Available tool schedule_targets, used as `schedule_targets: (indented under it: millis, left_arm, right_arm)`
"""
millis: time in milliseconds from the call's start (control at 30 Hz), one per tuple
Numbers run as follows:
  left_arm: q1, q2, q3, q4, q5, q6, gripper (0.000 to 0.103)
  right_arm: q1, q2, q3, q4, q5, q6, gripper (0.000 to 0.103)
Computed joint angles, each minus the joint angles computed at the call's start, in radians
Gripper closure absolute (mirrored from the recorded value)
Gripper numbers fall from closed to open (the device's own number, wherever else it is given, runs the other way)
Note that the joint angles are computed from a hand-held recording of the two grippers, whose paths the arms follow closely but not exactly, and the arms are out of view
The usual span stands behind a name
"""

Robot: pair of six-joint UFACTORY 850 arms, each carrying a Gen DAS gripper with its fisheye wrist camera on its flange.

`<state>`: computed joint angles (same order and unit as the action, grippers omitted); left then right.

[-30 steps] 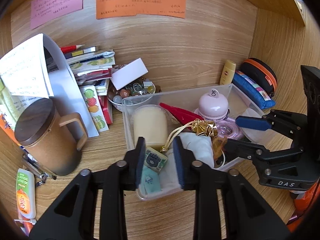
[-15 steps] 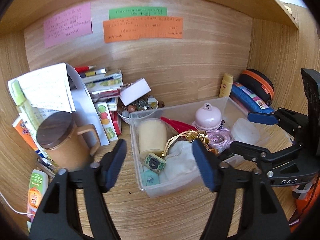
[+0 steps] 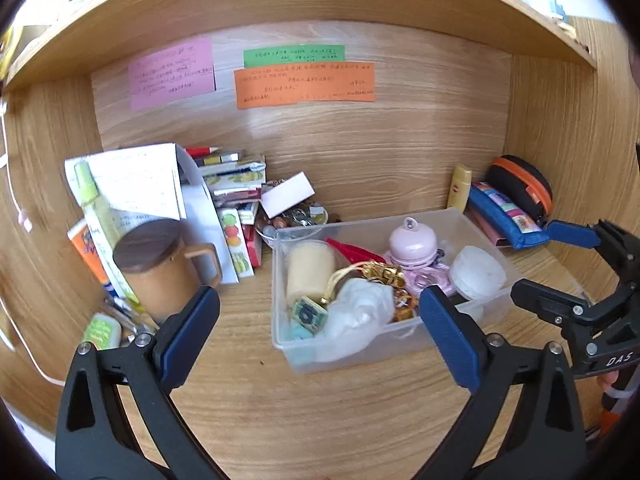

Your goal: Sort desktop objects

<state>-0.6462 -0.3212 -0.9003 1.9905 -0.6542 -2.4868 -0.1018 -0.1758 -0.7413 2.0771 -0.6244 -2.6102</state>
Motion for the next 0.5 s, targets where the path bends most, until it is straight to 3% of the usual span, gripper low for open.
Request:
schedule_targets:
  millis: [267,500]
  left_arm:
    - [-0.045,0.004,0.023,-0.045,-0.043,-0.081,0.002]
    - [-0.087,-0.018,0.010,-0.076,-0.081,-0.061,0.002]
  right_arm:
    - [-0.050,0.047,0.050,0.006,-0.031,-0.029,0.000]
    - [-0.086,0.068,0.063,0.001,-0.058,-0.012,0.000]
